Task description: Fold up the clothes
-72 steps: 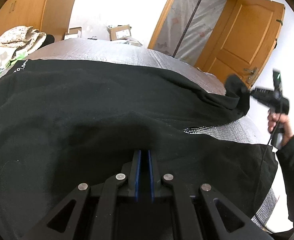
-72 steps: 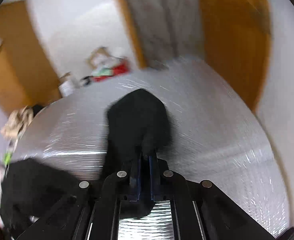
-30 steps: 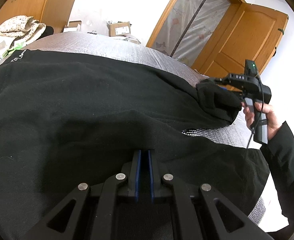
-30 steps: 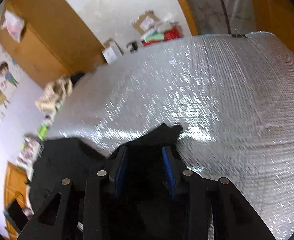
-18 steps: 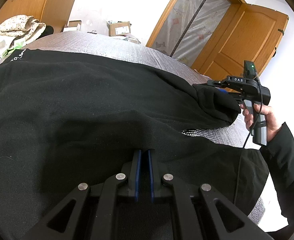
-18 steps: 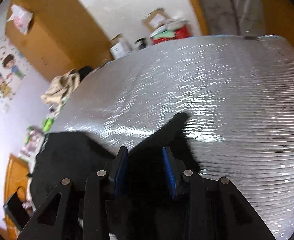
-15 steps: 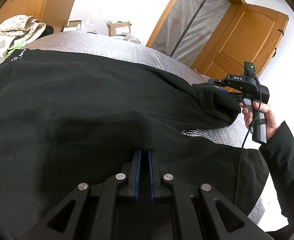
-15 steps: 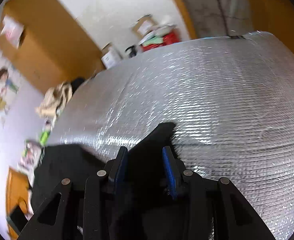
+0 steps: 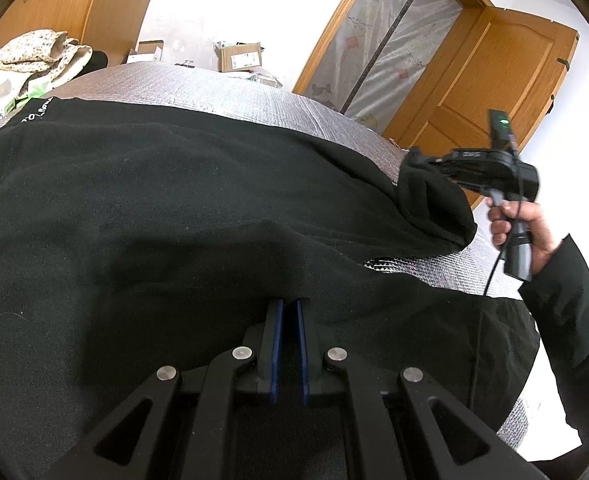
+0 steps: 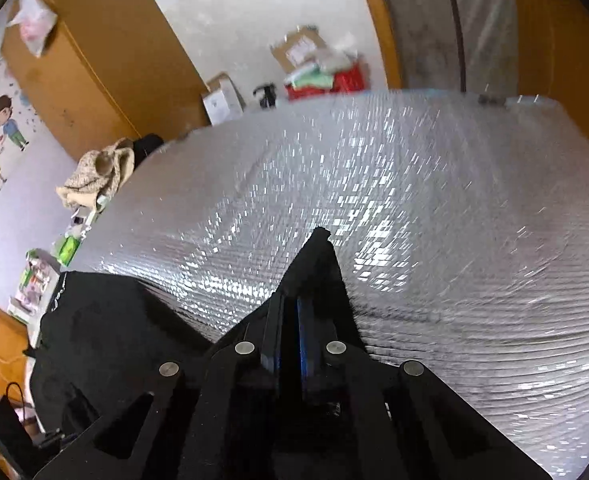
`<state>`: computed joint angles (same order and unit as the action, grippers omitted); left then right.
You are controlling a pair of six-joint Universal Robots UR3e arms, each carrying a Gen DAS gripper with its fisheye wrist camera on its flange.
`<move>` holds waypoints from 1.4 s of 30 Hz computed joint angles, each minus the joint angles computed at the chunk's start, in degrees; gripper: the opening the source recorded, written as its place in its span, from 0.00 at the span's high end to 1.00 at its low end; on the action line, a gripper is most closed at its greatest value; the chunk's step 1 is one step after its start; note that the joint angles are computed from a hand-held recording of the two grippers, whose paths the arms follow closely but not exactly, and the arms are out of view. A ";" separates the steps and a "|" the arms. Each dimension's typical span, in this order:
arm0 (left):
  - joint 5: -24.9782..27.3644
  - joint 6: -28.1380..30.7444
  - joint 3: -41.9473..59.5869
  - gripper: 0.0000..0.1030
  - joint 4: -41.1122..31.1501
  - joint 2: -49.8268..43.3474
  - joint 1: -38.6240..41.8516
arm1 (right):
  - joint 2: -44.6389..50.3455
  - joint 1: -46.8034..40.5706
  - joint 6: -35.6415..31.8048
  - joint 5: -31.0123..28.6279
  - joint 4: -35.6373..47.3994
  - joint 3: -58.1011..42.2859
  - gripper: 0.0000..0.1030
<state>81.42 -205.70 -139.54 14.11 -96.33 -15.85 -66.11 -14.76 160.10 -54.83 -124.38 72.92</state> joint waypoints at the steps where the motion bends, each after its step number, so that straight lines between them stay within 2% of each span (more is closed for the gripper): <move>1: -0.06 -0.01 -0.05 0.94 0.10 -0.03 0.04 | -1.91 -1.58 -0.20 0.93 -0.97 2.19 0.94; 4: -0.08 -0.01 -0.07 0.94 0.34 -0.23 0.04 | -7.87 -7.62 -0.80 4.20 -2.99 8.29 0.94; 7: 0.11 0.01 0.09 0.94 0.36 -0.45 -0.10 | -14.43 -16.29 -2.05 8.48 -1.60 12.85 0.94; 12: 0.68 -0.15 0.54 0.94 0.21 -0.75 -0.58 | -22.78 -32.92 -6.57 16.49 6.13 15.98 0.94; 15: 0.93 -0.18 0.76 0.94 0.01 -0.79 -0.76 | -24.74 -41.85 -9.72 17.69 11.41 16.29 0.94; 20: 2.01 -0.20 1.22 0.94 -0.86 -0.60 -1.44 | -24.13 -49.33 -12.86 9.06 13.94 19.48 0.92; 24: 2.97 0.06 1.74 0.94 -2.11 -0.26 -1.98 | -24.76 -53.44 -12.88 6.54 11.76 23.96 0.89; 26: 4.59 -0.10 3.24 0.94 -4.39 0.02 -3.12 | -24.78 -54.90 -12.53 6.72 10.97 24.87 0.80; 27: 5.66 -0.07 4.06 0.94 -5.80 0.23 -3.77 | -25.22 -55.20 -12.53 7.40 10.60 25.28 0.69; 28: 6.96 -0.03 5.14 0.94 -7.58 0.50 -4.66 | -25.79 -55.35 -12.60 8.27 10.24 25.68 0.64; 34: 9.45 1.01 10.74 0.94 -12.06 2.31 -7.18 | -24.50 -47.83 -19.82 8.27 12.80 22.40 0.64; 37: 10.48 1.88 16.09 0.94 -15.13 0.66 -7.82 | -22.28 -40.45 -23.87 3.53 13.47 21.11 0.64; 42: 10.83 3.09 23.20 0.94 -18.36 -3.14 -7.99 | -19.13 -31.94 -24.70 -3.17 8.43 22.98 0.63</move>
<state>92.25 -202.61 -116.34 -4.25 -99.47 -23.83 -85.23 -46.70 135.40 -58.00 -115.95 95.90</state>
